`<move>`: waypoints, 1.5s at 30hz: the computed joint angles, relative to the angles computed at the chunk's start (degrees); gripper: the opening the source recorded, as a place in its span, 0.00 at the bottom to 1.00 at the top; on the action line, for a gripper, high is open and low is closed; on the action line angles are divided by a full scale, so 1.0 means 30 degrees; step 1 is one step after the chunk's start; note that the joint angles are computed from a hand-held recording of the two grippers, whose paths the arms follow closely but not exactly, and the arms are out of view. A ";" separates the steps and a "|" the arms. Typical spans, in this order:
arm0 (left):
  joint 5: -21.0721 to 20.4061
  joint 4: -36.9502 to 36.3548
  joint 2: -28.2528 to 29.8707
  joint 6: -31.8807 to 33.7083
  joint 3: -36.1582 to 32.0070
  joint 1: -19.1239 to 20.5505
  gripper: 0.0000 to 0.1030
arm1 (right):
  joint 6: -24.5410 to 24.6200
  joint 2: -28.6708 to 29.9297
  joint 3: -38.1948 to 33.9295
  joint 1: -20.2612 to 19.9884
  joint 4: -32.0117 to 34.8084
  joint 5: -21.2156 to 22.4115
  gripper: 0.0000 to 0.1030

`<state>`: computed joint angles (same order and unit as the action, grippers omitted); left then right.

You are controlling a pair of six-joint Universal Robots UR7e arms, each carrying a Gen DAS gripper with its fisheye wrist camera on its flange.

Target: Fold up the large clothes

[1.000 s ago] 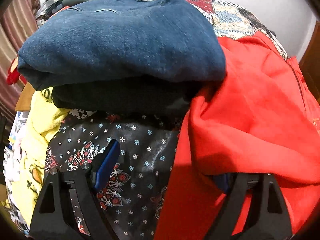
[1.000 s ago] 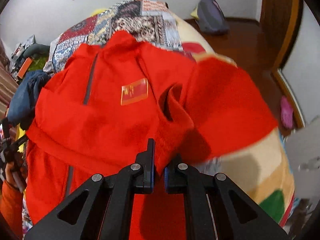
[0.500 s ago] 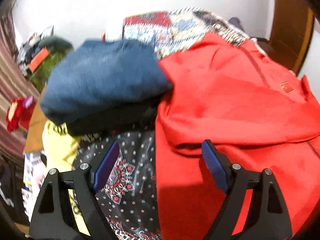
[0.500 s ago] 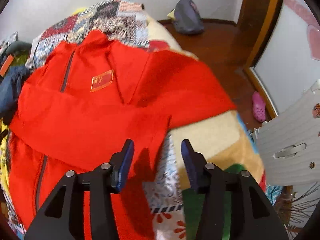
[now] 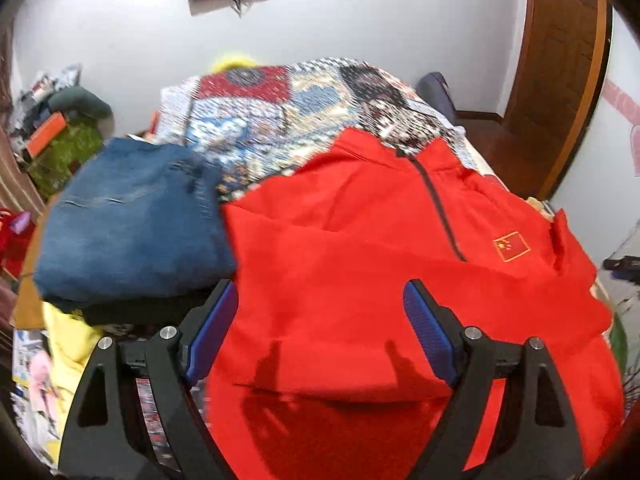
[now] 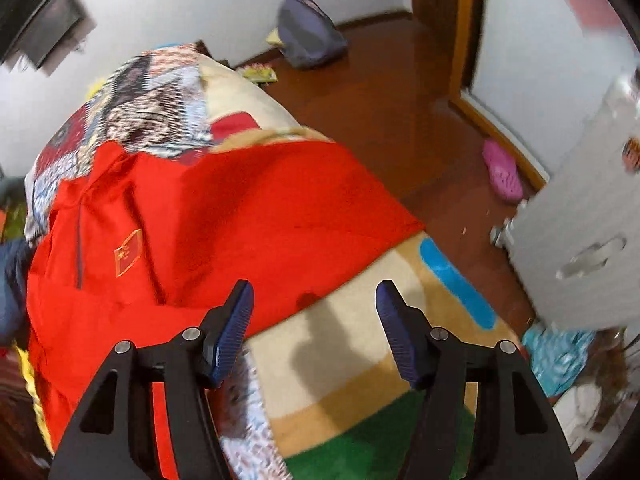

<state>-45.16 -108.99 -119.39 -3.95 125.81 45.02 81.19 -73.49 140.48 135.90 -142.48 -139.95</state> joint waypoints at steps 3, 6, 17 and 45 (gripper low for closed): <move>-0.0391 -0.0490 0.0496 -0.0133 0.0422 0.0125 0.82 | -0.1825 -0.0092 0.1796 -0.1663 -0.4963 0.1072 0.58; -0.0548 -0.0880 0.0918 -0.0080 0.0766 0.0277 0.82 | -0.3344 0.0489 0.2972 -0.3210 -0.9355 0.1797 0.58; 0.0107 -0.0884 0.1607 -0.0535 0.1121 0.0846 0.82 | -0.3630 0.0783 0.2157 -0.5889 -0.9832 -0.0057 0.48; 0.0626 0.3681 -0.1876 -0.1997 0.0881 -0.1963 0.82 | -0.9294 0.8330 -0.7143 0.2017 -0.2812 0.2843 0.08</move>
<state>-43.29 -97.95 -125.02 -9.94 128.45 39.13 53.31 -48.50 119.05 141.95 -150.91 -131.42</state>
